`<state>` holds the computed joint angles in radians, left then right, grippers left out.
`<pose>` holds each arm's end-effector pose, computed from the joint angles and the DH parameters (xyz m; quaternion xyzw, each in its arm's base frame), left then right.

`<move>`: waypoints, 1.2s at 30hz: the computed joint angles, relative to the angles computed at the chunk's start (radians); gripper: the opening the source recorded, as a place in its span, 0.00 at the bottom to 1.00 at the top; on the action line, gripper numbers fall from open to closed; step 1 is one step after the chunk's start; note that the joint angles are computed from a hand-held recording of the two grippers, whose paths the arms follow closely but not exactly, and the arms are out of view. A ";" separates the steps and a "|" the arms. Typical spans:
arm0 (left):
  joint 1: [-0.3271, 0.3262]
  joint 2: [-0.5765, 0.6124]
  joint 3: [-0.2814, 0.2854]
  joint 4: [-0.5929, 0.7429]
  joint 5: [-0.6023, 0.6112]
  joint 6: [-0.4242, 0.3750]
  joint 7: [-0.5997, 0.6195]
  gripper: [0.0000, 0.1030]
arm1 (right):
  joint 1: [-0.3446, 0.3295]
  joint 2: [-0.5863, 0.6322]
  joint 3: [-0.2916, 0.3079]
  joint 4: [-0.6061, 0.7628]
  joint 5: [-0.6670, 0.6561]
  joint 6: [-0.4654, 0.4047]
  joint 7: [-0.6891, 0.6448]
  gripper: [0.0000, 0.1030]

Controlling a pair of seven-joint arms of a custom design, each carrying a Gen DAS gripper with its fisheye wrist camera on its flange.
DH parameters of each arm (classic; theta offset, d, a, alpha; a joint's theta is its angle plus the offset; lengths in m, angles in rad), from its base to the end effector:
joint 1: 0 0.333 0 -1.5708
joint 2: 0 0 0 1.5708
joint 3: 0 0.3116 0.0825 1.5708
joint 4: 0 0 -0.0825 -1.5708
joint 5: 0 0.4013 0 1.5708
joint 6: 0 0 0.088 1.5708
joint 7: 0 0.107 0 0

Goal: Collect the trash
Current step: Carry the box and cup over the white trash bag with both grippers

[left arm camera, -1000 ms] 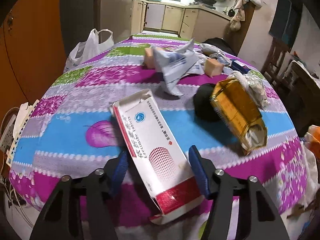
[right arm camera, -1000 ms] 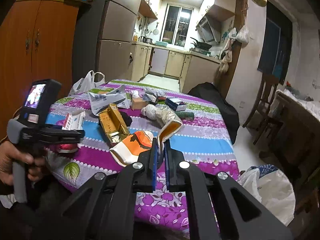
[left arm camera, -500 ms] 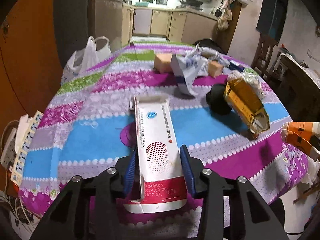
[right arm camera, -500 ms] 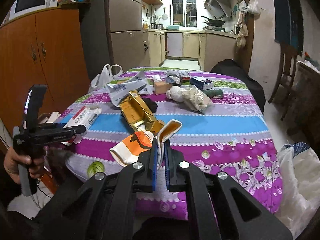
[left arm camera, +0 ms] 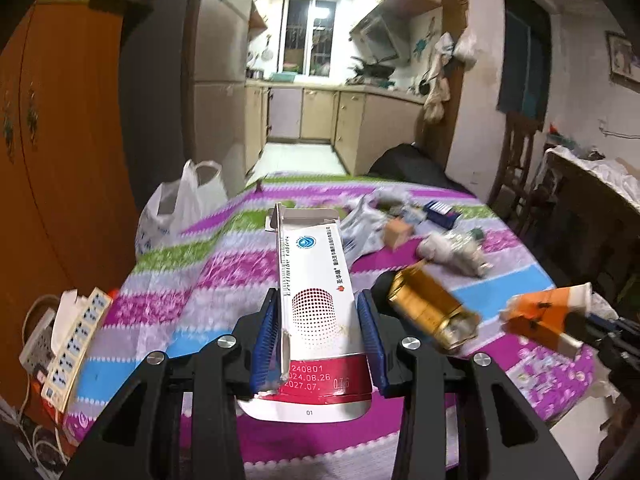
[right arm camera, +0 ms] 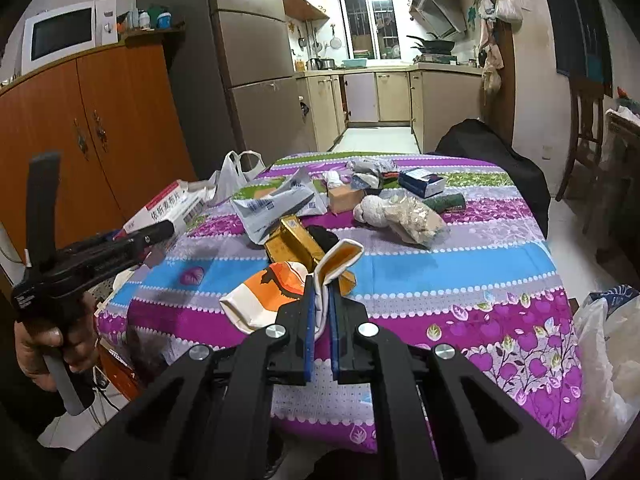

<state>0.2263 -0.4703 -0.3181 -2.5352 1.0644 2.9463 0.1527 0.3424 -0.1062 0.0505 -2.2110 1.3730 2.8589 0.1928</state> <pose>0.4452 -0.1057 0.4817 -0.7096 0.5137 -0.3126 0.3671 0.5298 0.1621 0.4630 -0.7665 0.4258 -0.1624 0.4526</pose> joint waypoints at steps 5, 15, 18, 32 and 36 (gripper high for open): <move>-0.030 0.039 -0.011 0.072 -0.007 0.012 0.041 0.39 | -0.012 -0.027 -0.016 0.001 0.034 0.006 -0.019 0.04; -0.127 0.256 -0.042 0.317 0.098 0.031 0.041 0.39 | -0.071 -0.084 -0.073 0.008 0.140 0.108 -0.104 0.04; -0.183 0.359 -0.043 0.427 0.124 0.021 0.063 0.39 | -0.094 -0.088 -0.085 0.018 0.168 0.151 -0.134 0.04; -0.413 0.816 -0.055 0.918 -0.133 0.003 0.545 0.39 | -0.241 -0.053 -0.091 0.045 -0.031 0.356 -0.002 0.04; -0.477 1.004 -0.089 1.150 -0.233 -0.047 0.751 0.39 | -0.414 -0.031 0.001 0.002 -0.436 0.363 0.376 0.04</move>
<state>-0.2509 0.5333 -0.4072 -1.3847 0.8316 2.8995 0.9036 -0.0712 -0.1374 0.0519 -2.2089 0.9368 3.2221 0.5689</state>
